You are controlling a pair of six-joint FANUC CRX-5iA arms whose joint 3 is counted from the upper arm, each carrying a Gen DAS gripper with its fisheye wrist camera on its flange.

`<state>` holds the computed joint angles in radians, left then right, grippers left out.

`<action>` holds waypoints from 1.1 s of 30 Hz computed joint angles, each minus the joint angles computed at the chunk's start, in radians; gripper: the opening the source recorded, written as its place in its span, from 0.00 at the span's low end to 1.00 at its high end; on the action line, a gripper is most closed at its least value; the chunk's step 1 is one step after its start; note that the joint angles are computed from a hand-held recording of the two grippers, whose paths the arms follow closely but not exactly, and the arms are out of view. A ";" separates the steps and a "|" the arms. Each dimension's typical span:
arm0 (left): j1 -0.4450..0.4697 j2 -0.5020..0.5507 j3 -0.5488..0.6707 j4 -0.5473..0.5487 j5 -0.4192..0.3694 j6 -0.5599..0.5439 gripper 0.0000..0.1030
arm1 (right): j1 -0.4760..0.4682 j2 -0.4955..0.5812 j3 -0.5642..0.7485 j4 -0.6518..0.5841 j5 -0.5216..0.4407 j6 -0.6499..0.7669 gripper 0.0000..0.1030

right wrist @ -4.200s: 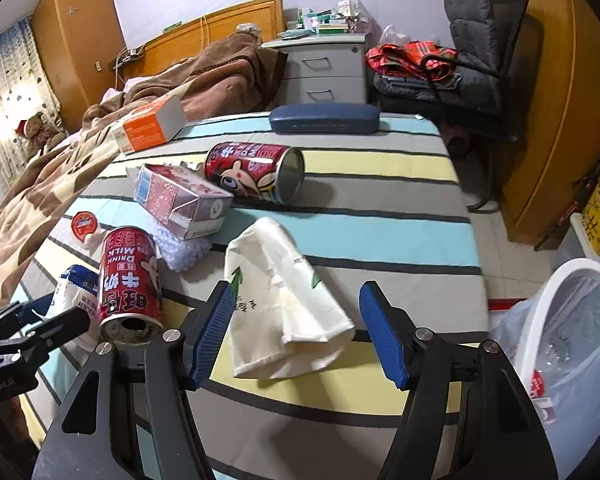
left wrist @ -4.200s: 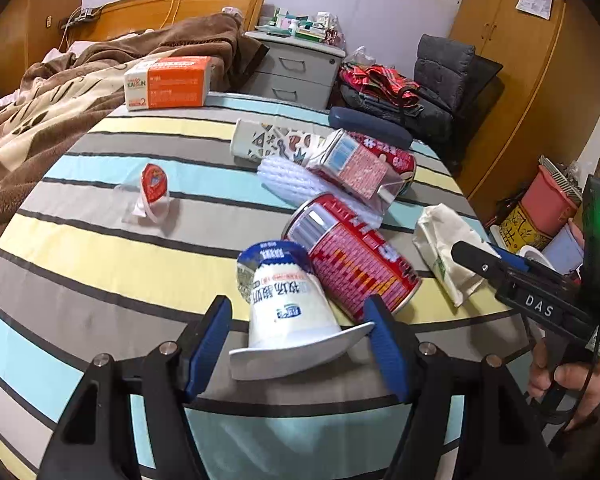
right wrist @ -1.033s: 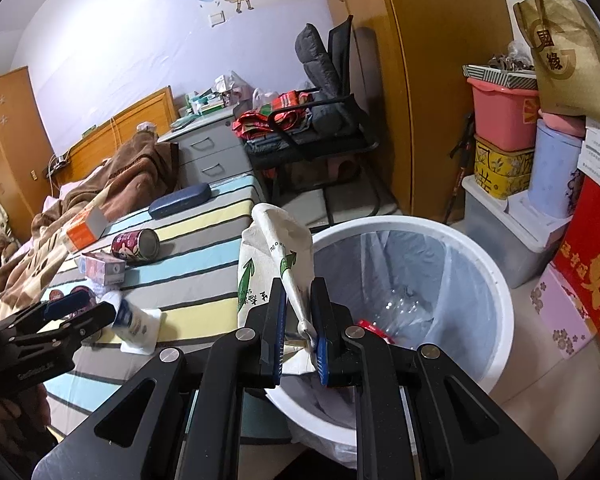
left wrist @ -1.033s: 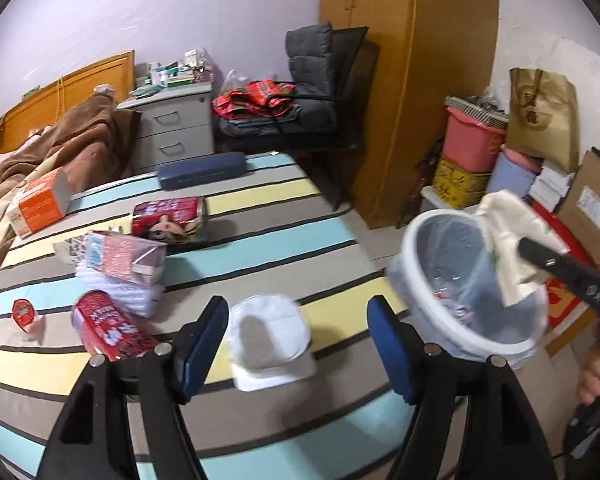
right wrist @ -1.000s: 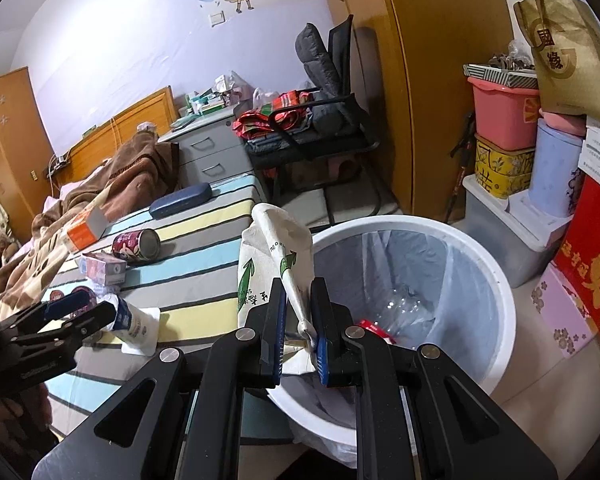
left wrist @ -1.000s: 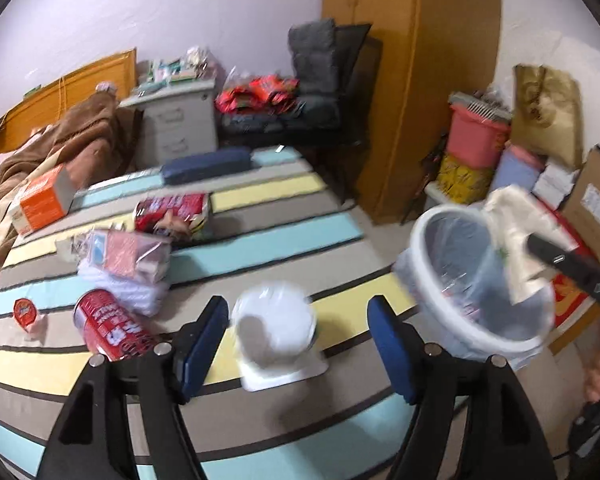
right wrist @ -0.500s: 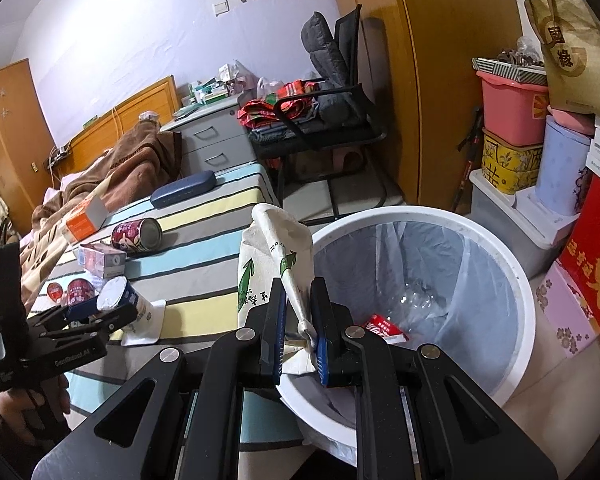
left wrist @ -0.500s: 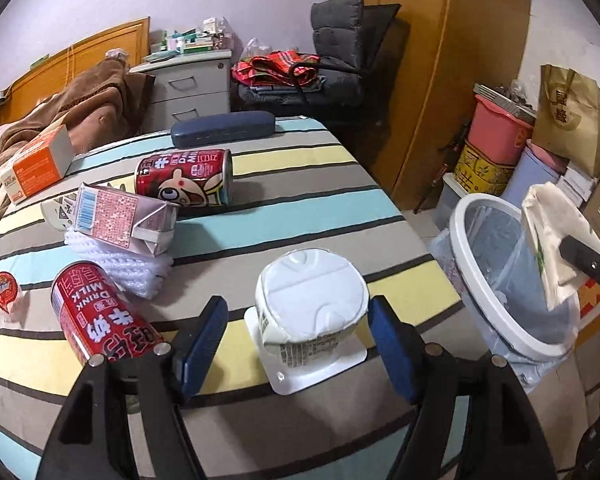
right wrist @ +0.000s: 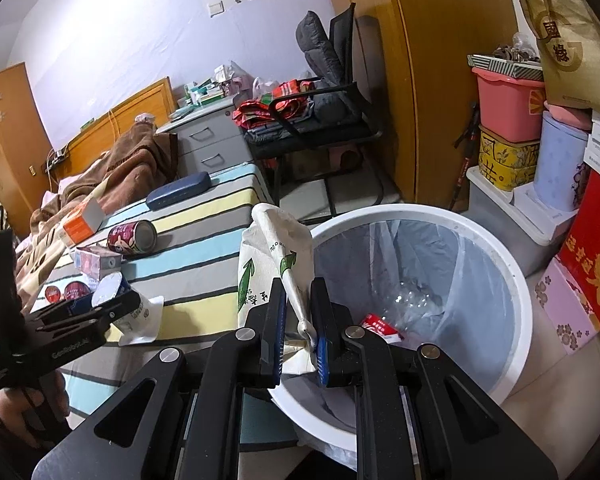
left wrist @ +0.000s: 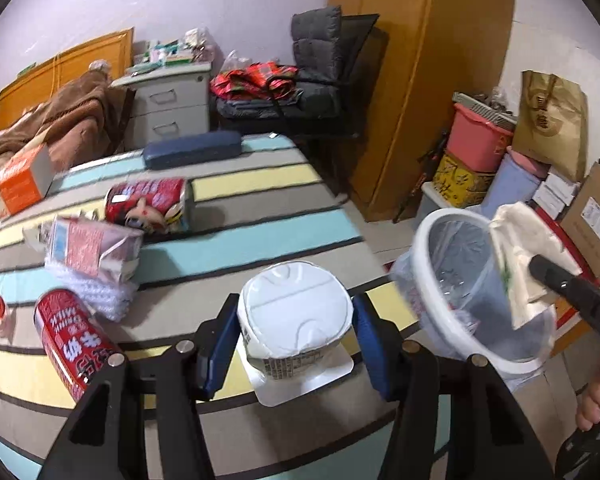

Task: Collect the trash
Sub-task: 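Carry the yogurt cup and cloth bag with both tools toward the bin, then open the left tool over the bin to drop the yogurt cup while the right tool releases the cloth bag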

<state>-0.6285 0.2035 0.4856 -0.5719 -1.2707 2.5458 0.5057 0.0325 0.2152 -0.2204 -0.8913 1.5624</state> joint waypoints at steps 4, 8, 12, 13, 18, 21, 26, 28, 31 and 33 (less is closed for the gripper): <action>-0.015 0.034 0.072 0.001 0.017 -0.051 0.56 | -0.016 -0.003 0.003 0.006 0.007 -0.008 0.12; -0.015 0.076 0.139 0.025 0.045 -0.103 0.56 | -0.021 -0.006 -0.001 0.043 0.017 -0.025 0.12; -0.010 0.132 0.212 0.074 0.072 -0.167 0.56 | -0.039 -0.001 0.002 0.064 0.017 -0.035 0.12; -0.010 0.145 0.227 0.086 0.080 -0.182 0.56 | -0.040 0.002 0.001 0.073 0.017 -0.042 0.12; 0.004 0.215 0.293 0.171 0.109 -0.249 0.56 | -0.054 0.030 0.013 0.106 -0.008 -0.075 0.13; 0.012 0.253 0.324 0.222 0.114 -0.282 0.56 | -0.051 0.044 0.009 0.147 -0.021 -0.106 0.13; 0.012 0.290 0.355 0.250 0.117 -0.300 0.56 | -0.045 0.062 0.013 0.194 -0.051 -0.121 0.13; 0.014 0.286 0.344 0.255 0.131 -0.301 0.56 | -0.044 0.068 0.014 0.214 -0.059 -0.141 0.13; 0.019 0.282 0.334 0.262 0.131 -0.297 0.59 | -0.049 0.077 0.023 0.215 -0.075 -0.145 0.15; 0.017 0.273 0.324 0.249 0.134 -0.286 0.69 | -0.046 0.079 0.024 0.225 -0.078 -0.148 0.18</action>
<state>-0.6113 0.4769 0.8092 -0.3226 -1.1365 2.2598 0.4597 0.1120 0.2396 0.0045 -0.9697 1.4146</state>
